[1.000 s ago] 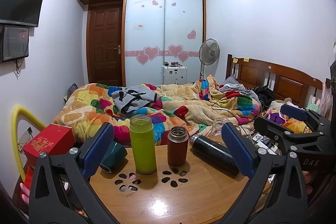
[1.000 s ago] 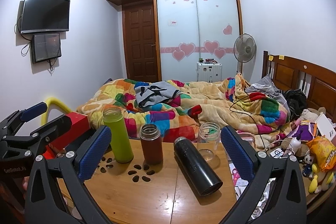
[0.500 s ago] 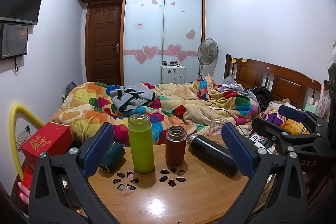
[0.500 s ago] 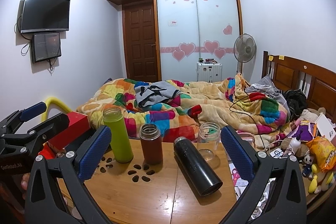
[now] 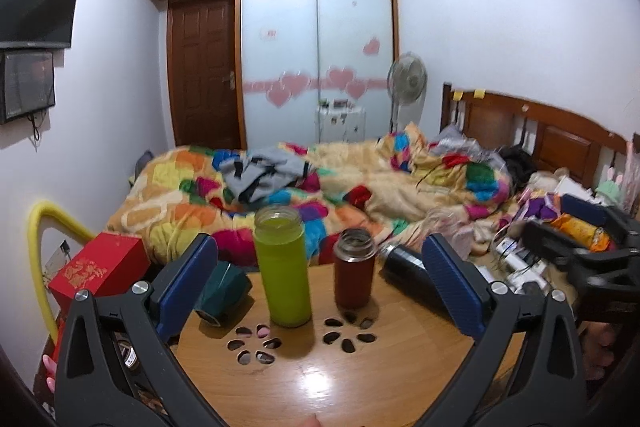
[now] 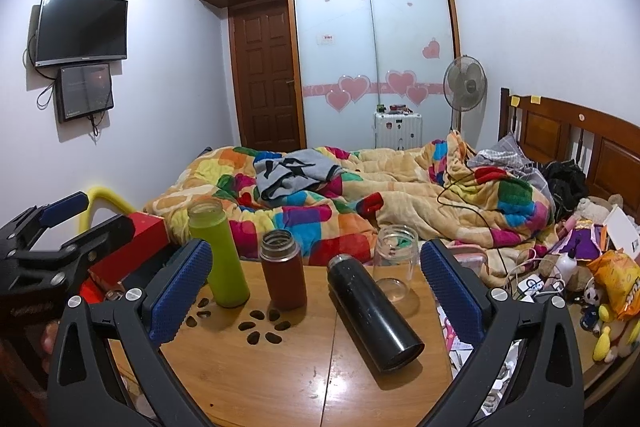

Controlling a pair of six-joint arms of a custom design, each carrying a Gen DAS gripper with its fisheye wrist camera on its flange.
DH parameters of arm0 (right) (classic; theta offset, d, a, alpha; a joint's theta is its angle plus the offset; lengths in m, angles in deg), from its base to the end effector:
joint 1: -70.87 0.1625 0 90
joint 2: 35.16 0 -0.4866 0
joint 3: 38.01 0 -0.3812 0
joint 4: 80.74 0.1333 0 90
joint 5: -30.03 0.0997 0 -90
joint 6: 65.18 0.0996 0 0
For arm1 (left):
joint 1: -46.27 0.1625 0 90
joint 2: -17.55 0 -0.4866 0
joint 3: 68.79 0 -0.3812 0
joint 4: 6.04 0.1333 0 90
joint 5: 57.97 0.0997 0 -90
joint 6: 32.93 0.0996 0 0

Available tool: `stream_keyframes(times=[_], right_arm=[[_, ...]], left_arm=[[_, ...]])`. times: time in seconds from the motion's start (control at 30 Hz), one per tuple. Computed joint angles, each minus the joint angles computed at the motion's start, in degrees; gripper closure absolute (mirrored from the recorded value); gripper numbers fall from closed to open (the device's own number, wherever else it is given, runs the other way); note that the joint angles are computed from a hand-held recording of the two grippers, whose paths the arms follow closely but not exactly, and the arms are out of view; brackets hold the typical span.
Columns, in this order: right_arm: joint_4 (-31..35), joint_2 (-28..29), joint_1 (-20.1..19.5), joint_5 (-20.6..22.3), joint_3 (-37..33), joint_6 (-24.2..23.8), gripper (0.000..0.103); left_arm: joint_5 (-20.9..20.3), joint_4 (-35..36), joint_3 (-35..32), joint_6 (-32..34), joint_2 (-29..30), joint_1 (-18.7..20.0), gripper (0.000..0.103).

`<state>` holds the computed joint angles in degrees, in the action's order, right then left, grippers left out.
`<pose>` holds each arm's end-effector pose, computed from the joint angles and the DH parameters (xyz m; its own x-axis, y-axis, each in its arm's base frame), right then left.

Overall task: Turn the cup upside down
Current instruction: 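Move the left tool to the lime-green tumbler and close its fingers around it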

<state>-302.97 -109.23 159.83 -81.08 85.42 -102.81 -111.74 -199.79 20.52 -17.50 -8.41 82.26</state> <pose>0.0886 -0.4881 0.4285 -0.7349 0.2206 0.6412 -0.5637 0.3268 -0.7586 -0.4830 -0.5883 0.0382 -0.5918 0.5312 -0.6063 0.8025 0.3176 -0.5050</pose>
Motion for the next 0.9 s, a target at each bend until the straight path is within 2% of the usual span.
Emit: stream_keyframes(times=[0.13,0.2,0.27,0.33,0.43,0.5,0.53,0.6,0.73,0.9], right_arm=[[2.2,-0.2,-1.7,0.6,-0.2,1.2,0.000],[3.3,-0.3,-2.6,0.8,-0.2,1.4,0.000],[4.4,-0.3,-3.5,1.0,-0.2,1.4,0.000],[5.9,-0.3,-4.4,1.1,-0.5,1.7,0.000],[8.8,-0.5,-5.9,1.7,-0.9,2.3,0.000],[10.6,-0.3,-6.9,1.9,-1.3,2.8,0.000],[11.2,-0.2,-7.2,2.0,-1.4,2.8,0.000],[12.4,0.2,-7.9,2.0,-1.8,2.7,0.000],[14.3,1.3,-8.9,2.9,-2.5,2.6,0.000],[17.6,2.1,-10.3,6.5,-3.0,2.9,0.000]], left_arm=[[-2.4,11.0,-7.3,-4.5,2.7,4.2,0.000],[-3.6,14.3,-10.4,-6.3,4.3,5.9,0.001],[-3.4,17.6,-14.7,-6.6,6.6,7.1,0.017],[-2.9,21.1,-18.7,-6.7,8.6,7.8,0.020],[-2.0,23.0,-24.3,-5.9,11.8,8.8,0.020],[-1.2,25.2,-27.4,-6.2,13.4,9.3,0.027],[-1.2,27.4,-29.0,-6.8,14.0,9.7,0.035],[-0.6,28.4,-29.8,-7.3,14.5,9.9,0.040],[-1.5,27.2,-28.1,-6.5,13.7,9.9,0.040],[-5.1,28.3,-22.9,-5.4,10.5,9.3,0.041]])
